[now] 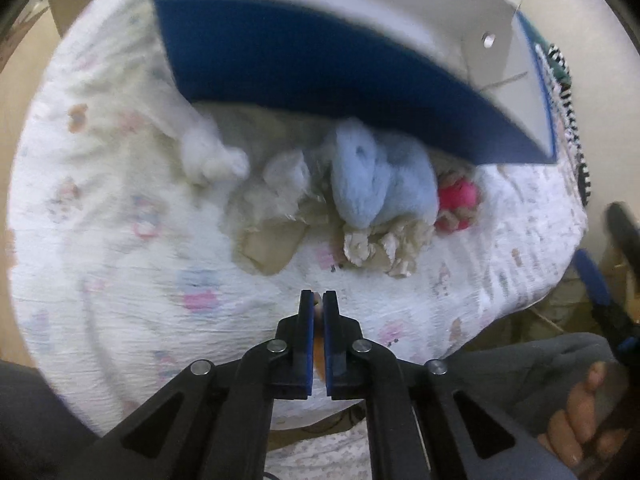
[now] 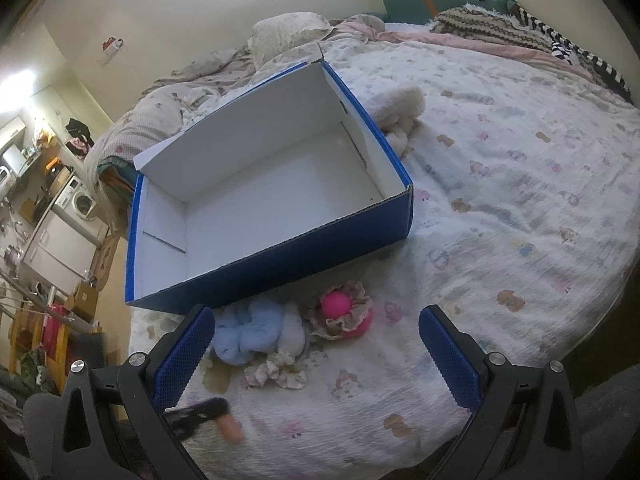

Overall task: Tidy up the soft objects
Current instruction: 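Grasp the beige scrunchie with the right tool while the left tool grasps the orange foam cylinder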

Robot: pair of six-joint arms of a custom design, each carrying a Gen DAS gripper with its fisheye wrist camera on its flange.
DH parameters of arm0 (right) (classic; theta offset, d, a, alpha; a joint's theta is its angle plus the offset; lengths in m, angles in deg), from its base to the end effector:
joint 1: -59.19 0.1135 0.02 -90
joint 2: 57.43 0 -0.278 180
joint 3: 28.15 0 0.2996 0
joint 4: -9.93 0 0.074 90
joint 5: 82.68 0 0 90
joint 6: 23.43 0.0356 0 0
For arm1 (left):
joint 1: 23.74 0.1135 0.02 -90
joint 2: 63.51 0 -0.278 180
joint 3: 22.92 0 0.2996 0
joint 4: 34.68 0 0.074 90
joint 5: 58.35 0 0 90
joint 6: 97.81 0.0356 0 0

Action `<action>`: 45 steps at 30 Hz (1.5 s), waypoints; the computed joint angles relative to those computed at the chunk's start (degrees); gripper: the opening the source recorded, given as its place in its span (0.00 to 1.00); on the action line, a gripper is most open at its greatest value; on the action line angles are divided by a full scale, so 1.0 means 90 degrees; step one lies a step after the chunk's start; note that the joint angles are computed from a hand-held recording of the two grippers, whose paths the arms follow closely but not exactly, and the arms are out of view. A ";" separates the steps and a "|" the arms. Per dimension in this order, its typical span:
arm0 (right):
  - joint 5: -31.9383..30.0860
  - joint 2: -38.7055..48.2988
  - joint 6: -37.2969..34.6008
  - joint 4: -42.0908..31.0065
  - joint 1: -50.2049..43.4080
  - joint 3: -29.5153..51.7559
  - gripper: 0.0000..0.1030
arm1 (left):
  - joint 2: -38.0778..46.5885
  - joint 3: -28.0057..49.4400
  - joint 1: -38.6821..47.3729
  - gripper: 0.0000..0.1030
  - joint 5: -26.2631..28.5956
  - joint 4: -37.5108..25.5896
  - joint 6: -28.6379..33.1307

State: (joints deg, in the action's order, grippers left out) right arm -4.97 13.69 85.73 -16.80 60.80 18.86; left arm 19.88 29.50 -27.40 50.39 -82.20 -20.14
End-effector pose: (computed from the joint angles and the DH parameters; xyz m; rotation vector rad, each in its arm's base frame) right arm 0.2719 0.0152 0.1698 0.2839 2.4603 0.4208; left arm 0.2651 -0.0284 0.1299 -0.1737 2.9395 -0.5224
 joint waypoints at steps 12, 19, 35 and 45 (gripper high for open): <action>-0.0499 0.1309 0.0185 -0.0359 -0.0289 0.0792 1.00 | -0.1158 0.1003 0.1544 0.04 -0.0076 -0.1179 0.1519; -0.0543 0.2864 -0.0107 -0.1022 -0.0331 0.1860 0.57 | -0.0829 0.1127 0.1631 0.04 -0.0204 -0.0832 0.1733; -0.0661 0.3781 0.0444 -0.0285 -0.0187 0.1985 0.04 | -0.0600 0.0964 0.1698 0.04 -0.0168 -0.0500 0.1448; -0.0728 0.1706 0.0184 -0.0398 0.0066 0.1090 0.03 | -0.0772 0.0816 0.1639 0.04 -0.0387 -0.0350 0.1407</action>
